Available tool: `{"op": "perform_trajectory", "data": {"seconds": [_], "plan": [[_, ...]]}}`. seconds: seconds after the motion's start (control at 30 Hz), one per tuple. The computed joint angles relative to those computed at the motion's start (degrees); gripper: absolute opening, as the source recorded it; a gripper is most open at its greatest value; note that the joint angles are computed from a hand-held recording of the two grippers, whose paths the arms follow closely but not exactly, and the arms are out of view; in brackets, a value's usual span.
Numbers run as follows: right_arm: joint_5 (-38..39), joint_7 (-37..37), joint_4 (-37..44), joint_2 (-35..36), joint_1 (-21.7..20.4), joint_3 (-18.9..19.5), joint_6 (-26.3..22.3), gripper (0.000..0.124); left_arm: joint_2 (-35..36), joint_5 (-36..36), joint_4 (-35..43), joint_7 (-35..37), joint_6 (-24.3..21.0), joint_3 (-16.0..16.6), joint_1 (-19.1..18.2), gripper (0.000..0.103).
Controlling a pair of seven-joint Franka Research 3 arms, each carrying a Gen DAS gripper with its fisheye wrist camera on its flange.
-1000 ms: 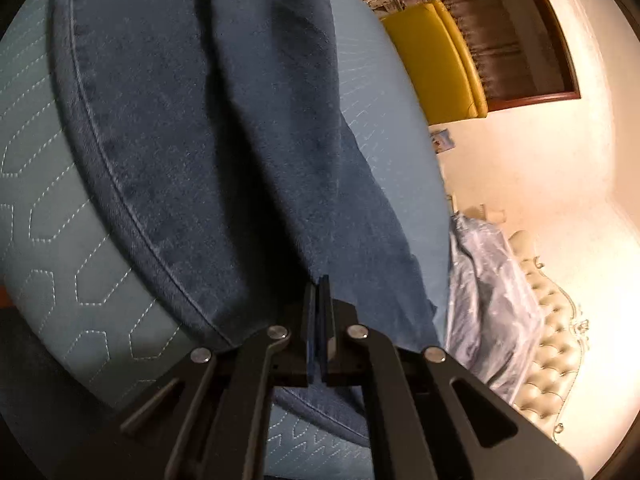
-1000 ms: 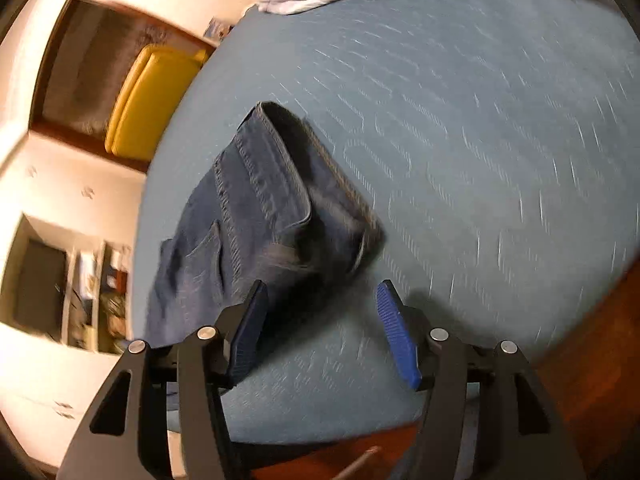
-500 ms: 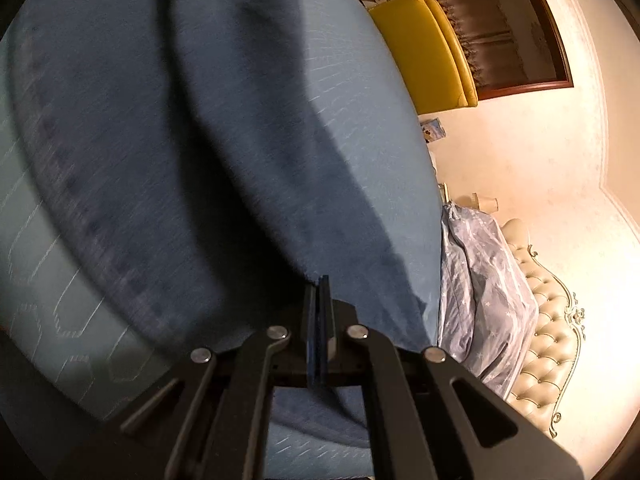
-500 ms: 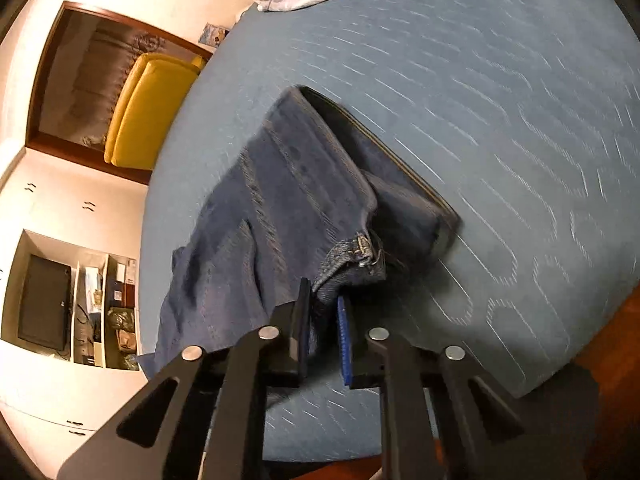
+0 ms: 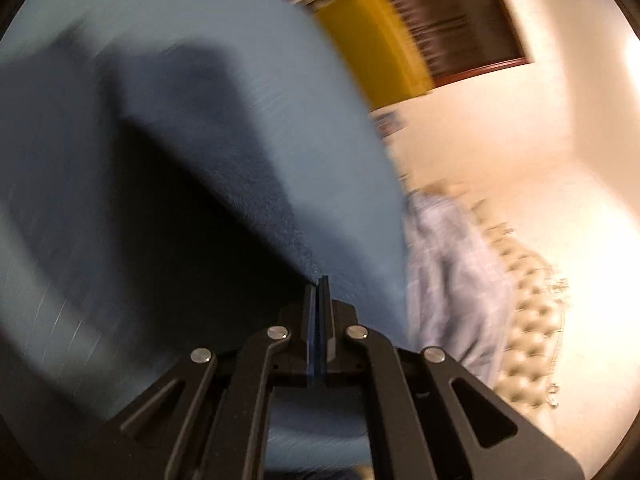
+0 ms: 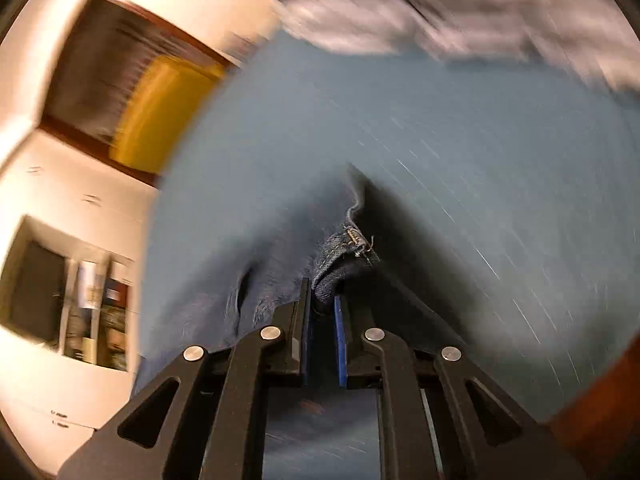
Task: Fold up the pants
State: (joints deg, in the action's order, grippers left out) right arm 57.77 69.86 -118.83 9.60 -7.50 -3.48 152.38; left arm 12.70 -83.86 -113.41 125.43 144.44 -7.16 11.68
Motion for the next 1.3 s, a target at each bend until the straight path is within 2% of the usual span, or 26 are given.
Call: {"op": "perform_trajectory", "data": {"seconds": [0.07,0.13,0.2,0.33,0.47,0.5,0.53,0.6,0.63,0.67,0.7,0.73,0.77,0.87,0.93,1.0,1.07,1.1,1.2,1.3], "plan": [[-1.9,1.9,-1.4,2.2,-0.2,-0.4,-1.0,0.011,0.8,-1.2,-3.0,0.2,-1.3,0.1,0.5,0.000],[-3.0,1.4,-2.2,2.9,-0.2,-0.2,0.4,0.010,1.0,-2.4,-5.3,2.4,0.8,0.0,0.1,0.000],[-3.0,1.3,-2.5,2.4,-0.3,0.1,1.0,0.010,1.1,-4.6,-6.2,3.4,-0.2,0.2,0.7,0.000],[-6.8,2.1,-5.5,-1.0,1.3,0.0,6.0,0.010,-0.3,-9.3,-7.9,8.3,-1.4,0.7,0.7,0.000],[-18.0,11.2,-6.1,1.0,3.2,-1.6,7.7,0.008,-0.1,-11.7,-9.4,10.3,-2.7,1.5,0.5,0.000],[-22.9,14.2,-6.4,1.4,4.5,-2.4,9.3,0.007,-0.1,-11.6,-9.6,10.4,-2.8,1.7,0.4,0.000],[-24.4,14.6,-7.1,1.3,4.4,-2.3,10.3,0.007,0.0,-10.9,-9.7,10.4,-3.0,2.0,0.4,0.000],[-34.0,22.5,-6.7,1.9,7.0,-4.5,11.0,0.008,0.1,-10.0,-9.9,9.7,-3.5,2.3,0.5,0.001],[-36.4,24.5,-7.3,1.7,7.5,-4.8,11.4,0.008,0.0,-9.7,-10.1,9.8,-3.7,2.4,0.6,0.002],[-38.9,26.8,-7.5,1.8,8.0,-5.1,11.9,0.008,-0.2,-9.1,-10.2,9.3,-2.9,2.4,0.5,0.008],[-41.8,29.2,-7.3,2.2,8.7,-5.7,12.1,0.008,-0.5,-8.6,-10.5,8.7,-2.6,2.8,0.8,0.028],[-43.7,30.7,-7.3,2.4,9.0,-5.9,12.3,0.007,-0.6,-9.3,-10.4,8.9,-2.7,2.9,1.1,0.038],[-44.7,30.7,-8.3,2.2,8.6,-5.8,13.2,0.007,-0.7,-10.6,-10.1,9.5,-2.7,3.2,1.6,0.044],[-50.2,35.5,-9.0,2.5,10.1,-7.0,13.8,0.007,1.5,-10.8,-5.5,9.7,-0.6,4.9,3.6,0.044],[-53.2,38.4,-8.3,2.9,10.8,-7.7,13.0,0.007,5.9,-10.1,1.4,8.3,-1.5,5.6,6.0,0.044],[-55.7,40.5,-8.2,3.3,11.2,-8.2,13.1,0.007,11.2,-5.2,9.1,2.0,1.5,6.0,7.2,0.043],[-58.2,42.6,-8.9,2.7,11.6,-8.8,13.0,0.008,16.1,1.5,16.3,-4.1,1.7,6.3,7.9,0.041],[-58.9,43.2,-9.2,2.5,11.5,-8.7,13.1,0.008,19.3,6.9,20.8,-9.5,0.7,6.0,8.6,0.039],[-59.8,44.3,-9.5,2.1,11.0,-8.1,12.7,0.008,25.0,17.6,29.6,-21.1,-3.2,8.2,7.5,0.030],[-60.2,45.0,-9.3,2.1,10.5,-7.6,12.4,0.008,28.8,25.3,36.4,-27.2,-7.5,8.0,7.3,0.024]]}}
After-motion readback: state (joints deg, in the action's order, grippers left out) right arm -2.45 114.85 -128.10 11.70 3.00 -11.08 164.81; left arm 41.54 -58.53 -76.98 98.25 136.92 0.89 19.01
